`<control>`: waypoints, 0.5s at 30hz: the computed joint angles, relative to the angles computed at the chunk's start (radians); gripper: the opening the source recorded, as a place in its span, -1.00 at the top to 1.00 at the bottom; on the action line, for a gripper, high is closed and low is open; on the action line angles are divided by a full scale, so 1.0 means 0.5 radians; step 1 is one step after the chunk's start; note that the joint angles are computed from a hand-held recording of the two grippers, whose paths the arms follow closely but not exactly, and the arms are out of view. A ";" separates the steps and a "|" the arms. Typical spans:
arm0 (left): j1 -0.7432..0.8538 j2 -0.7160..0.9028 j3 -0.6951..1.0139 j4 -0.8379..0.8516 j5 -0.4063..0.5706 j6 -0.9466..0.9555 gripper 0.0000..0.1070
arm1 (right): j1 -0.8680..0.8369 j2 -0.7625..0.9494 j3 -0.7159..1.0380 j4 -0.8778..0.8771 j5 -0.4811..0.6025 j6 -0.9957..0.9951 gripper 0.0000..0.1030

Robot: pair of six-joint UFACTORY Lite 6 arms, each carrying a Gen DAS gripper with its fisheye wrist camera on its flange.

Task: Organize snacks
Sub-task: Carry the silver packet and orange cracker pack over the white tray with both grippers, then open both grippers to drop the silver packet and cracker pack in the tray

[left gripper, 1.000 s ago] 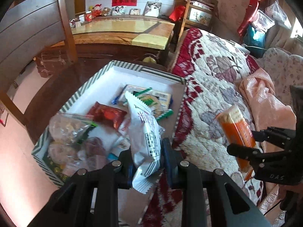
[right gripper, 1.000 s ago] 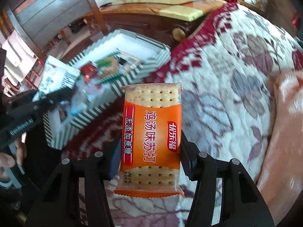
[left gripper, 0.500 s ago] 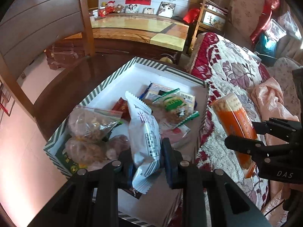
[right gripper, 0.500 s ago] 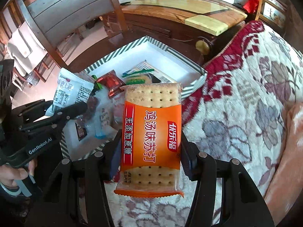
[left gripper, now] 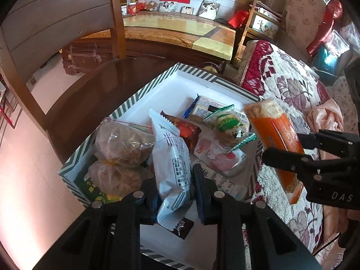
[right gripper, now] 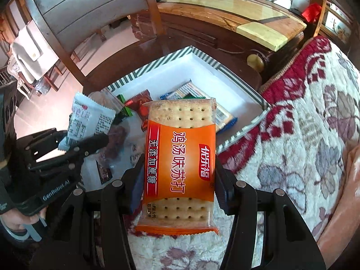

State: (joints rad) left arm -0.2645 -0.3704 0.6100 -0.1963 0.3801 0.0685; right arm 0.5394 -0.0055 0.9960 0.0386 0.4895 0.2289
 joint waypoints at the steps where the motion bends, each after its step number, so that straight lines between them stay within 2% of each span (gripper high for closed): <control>1: 0.004 0.007 0.003 -0.009 0.001 0.007 0.49 | 0.008 0.039 0.038 0.001 0.002 -0.005 -0.03; 15: 0.097 0.115 0.027 -0.170 -0.033 0.211 0.49 | 0.056 0.537 0.442 0.140 0.002 -0.145 -0.03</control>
